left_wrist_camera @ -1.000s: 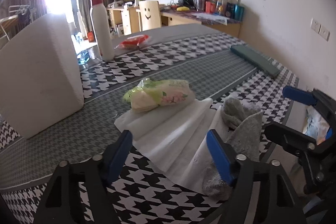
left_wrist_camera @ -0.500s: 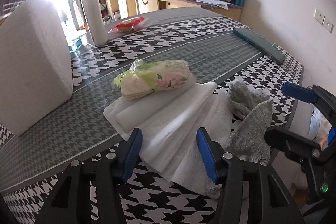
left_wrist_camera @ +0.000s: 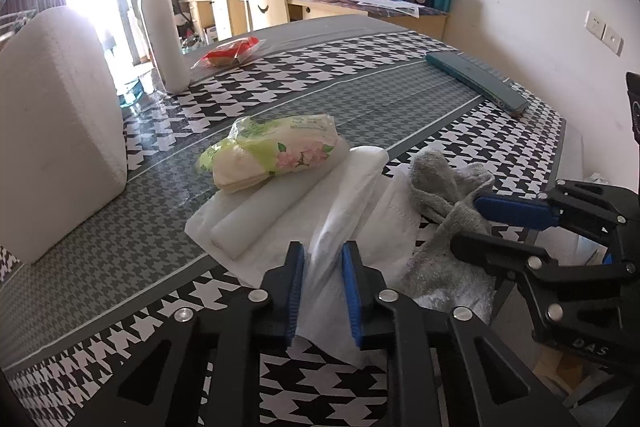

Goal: Organize soft objects
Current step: 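Close the left gripper on the white towel while the right gripper grasps the grey sock, then lift the white towel and grey sock and carry both toward the foam box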

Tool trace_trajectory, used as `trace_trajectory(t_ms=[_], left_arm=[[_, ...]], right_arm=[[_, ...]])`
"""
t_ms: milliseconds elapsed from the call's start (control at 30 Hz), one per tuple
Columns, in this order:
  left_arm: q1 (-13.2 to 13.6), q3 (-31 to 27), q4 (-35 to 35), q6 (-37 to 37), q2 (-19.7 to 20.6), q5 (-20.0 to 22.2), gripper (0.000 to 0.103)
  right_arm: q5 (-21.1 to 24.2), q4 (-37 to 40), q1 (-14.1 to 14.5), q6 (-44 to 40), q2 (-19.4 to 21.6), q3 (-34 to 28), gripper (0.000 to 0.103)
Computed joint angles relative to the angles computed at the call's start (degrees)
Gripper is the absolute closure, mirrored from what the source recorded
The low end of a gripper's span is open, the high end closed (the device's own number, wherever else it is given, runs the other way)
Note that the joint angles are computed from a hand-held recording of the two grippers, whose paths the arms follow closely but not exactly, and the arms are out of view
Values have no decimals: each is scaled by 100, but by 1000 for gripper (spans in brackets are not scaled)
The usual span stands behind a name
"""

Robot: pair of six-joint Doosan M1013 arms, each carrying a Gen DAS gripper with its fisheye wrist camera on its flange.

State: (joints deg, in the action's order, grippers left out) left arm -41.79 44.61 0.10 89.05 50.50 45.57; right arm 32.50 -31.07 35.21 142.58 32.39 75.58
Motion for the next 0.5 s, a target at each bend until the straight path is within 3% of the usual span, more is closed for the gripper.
trace_trajectory(t_ms=[167, 300, 500], left_arm=[[18, 3, -136, 64, -8, 29, 91], [57, 61, -300, 84, -47, -37, 95], [94, 342, -591, 316, -236, -419, 96]], right_arm=[[114, -20, 22, -26, 29, -41, 87], [21, 137, -18, -36, -42, 32, 92], [-408, -844, -13, 1032, -331, 353, 92]])
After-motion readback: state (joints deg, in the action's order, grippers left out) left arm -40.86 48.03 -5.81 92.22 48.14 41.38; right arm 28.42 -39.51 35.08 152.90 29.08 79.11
